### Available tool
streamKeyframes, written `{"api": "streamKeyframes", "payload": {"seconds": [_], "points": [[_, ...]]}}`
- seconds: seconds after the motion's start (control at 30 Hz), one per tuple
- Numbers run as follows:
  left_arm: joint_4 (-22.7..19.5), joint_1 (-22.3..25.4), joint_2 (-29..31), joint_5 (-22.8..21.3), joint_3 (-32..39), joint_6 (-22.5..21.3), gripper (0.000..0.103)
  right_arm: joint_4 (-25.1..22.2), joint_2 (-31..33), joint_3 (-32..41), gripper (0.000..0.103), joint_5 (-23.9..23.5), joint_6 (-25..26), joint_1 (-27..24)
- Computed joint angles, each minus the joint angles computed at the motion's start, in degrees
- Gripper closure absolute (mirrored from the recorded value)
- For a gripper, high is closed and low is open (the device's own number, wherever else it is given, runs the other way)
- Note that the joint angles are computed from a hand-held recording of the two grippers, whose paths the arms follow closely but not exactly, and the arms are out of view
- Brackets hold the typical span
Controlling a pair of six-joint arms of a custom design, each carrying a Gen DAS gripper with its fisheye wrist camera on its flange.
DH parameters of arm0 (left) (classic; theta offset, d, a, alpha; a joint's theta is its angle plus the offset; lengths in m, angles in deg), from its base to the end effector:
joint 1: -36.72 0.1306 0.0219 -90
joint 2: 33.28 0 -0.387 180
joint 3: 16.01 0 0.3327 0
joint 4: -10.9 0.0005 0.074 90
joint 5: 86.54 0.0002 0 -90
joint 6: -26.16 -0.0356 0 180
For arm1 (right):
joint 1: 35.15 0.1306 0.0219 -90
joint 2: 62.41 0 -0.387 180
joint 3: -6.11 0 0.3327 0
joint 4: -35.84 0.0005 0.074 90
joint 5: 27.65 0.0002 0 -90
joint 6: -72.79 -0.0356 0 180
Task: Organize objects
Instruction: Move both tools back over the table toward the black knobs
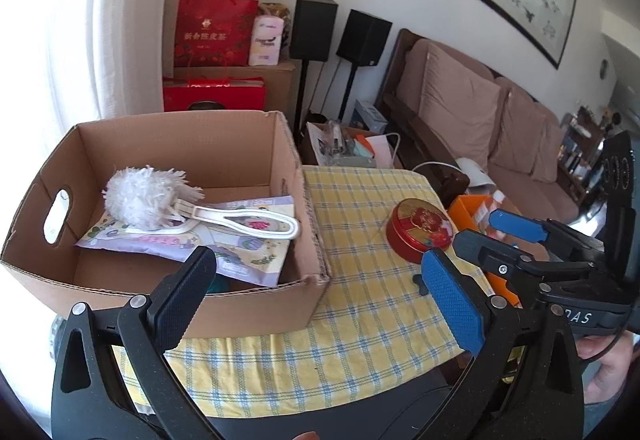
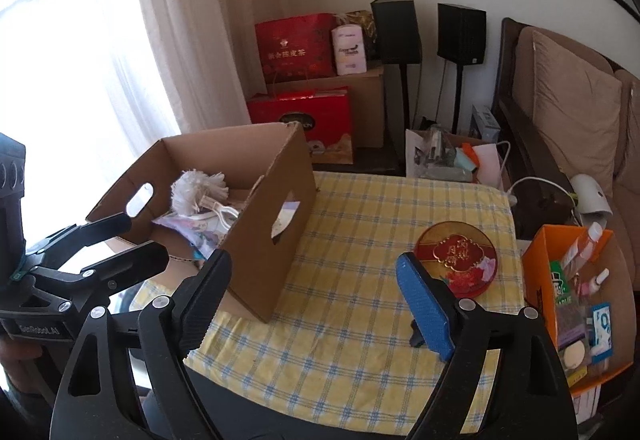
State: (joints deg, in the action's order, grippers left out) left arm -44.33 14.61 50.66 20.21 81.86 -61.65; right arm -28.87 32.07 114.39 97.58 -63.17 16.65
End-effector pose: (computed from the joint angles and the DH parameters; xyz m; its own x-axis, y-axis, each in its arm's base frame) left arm 0.3527 -0.1549 0.5240 -0.6325 0.2174 -0.7434 0.5372 0.8146 -0.2188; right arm 0.2887 0.3328 0.5156 -0.6334 0.1446 -0.7602 0.0552 0.9883 0.1420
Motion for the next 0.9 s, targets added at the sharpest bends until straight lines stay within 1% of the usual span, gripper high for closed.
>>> {"api": "streamKeyframes", "payload": {"seconds": [0.33, 0.63, 0.77, 0.83, 0.9], "points": [[0.18, -6.51, 0.08, -3.53, -0.21, -0.34, 0.0, -2.51, -5.31, -6.21, 0.017, 3.4, -6.78, 0.92], [2.29, -11.92, 1.37, -5.5, -1.27, -0.61, 0.0, -6.62, -10.55, -12.59, 0.017, 5.56, -14.25, 1.25], [3.57, -13.86, 2.37, -4.96, -2.31, -0.65, 0.0, -9.31, -12.74, -15.35, 0.017, 6.53, -18.06, 1.28], [4.23, -14.47, 3.04, -3.71, -3.01, -0.63, 0.0, -10.84, -13.6, -16.67, 0.017, 7.04, -20.05, 1.29], [4.87, -15.1, 3.67, -3.39, -3.69, -0.64, 0.0, -12.75, -13.86, -17.5, 0.017, 7.57, -21.76, 1.2]]}}
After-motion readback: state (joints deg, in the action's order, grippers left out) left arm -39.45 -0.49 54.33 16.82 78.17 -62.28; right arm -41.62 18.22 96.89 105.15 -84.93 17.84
